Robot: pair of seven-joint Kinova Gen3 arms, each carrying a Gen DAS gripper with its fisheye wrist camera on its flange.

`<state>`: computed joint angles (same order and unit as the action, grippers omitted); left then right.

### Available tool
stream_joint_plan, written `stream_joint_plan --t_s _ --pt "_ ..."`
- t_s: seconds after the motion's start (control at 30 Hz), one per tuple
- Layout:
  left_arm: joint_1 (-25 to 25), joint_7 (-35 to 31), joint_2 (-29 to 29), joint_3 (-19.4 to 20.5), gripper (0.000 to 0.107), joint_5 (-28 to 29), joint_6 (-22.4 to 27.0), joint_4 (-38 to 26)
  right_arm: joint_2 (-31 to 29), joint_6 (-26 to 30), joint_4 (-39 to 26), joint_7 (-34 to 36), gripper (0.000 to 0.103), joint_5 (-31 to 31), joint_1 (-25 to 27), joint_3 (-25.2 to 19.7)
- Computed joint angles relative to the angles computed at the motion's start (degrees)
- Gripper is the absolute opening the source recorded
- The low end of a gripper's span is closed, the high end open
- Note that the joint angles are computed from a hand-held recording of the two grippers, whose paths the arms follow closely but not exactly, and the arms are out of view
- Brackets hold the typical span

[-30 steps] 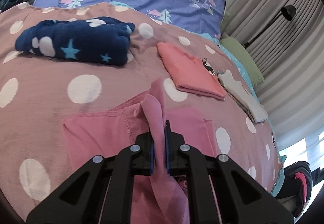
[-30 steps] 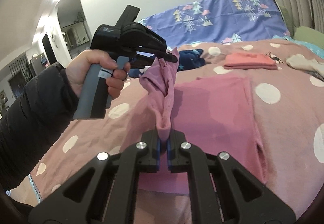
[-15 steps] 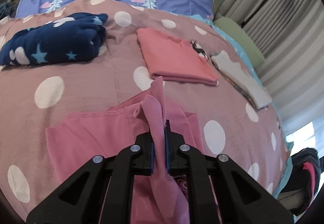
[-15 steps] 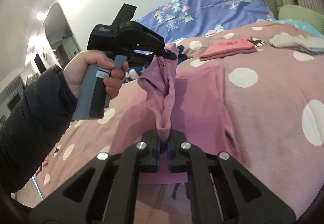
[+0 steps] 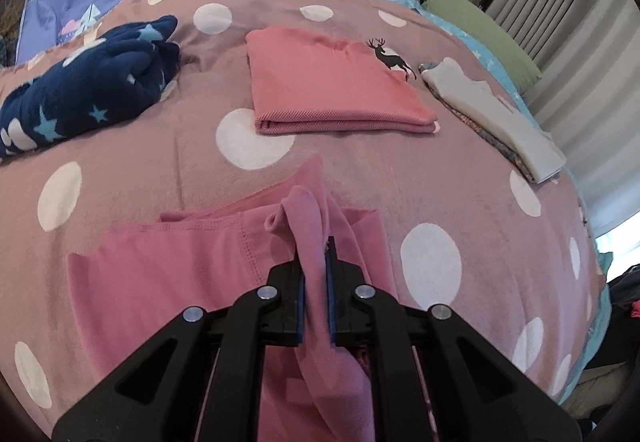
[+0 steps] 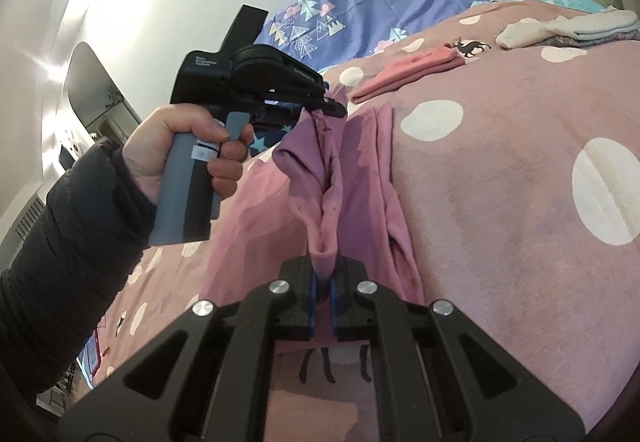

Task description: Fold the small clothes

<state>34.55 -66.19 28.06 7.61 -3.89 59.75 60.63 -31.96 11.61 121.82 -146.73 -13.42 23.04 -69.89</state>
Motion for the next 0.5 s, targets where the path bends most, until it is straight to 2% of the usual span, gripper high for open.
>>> stream_joint_plan --t_s 0.2,0.27,0.3,0.37,0.43,0.5 --pt "2.7 1.9 2.8 -1.3 0.008 -3.2 1.8 -2.8 0.2 -0.9 1.7 -1.3 0.004 -1.3 -0.5 0.8" --pt "2.8 1.9 2.6 -1.2 0.012 -3.1 1.0 -2.0 1.0 -1.7 2.3 -1.7 0.004 -1.3 -1.0 1.1" --pt "2.5 2.1 2.0 -1.0 0.017 -2.6 0.1 -1.1 1.2 -2.1 2.7 -1.9 0.004 -1.3 -1.7 1.5" --pt "1.9 2.8 1.0 -0.8 0.043 -1.6 -0.6 -0.2 1.6 -2.7 3.1 -2.2 0.004 -1.1 -2.7 2.0" --pt "2.3 4.8 -1.5 -1.3 0.052 -2.1 -2.3 2.4 2.6 -3.9 3.6 -2.5 0.005 -0.9 -3.5 2.6" --pt "1.6 3.5 -4.6 -0.1 0.053 -2.2 -4.6 5.8 3.8 -5.4 4.3 -2.9 0.004 -0.9 -4.9 3.5"
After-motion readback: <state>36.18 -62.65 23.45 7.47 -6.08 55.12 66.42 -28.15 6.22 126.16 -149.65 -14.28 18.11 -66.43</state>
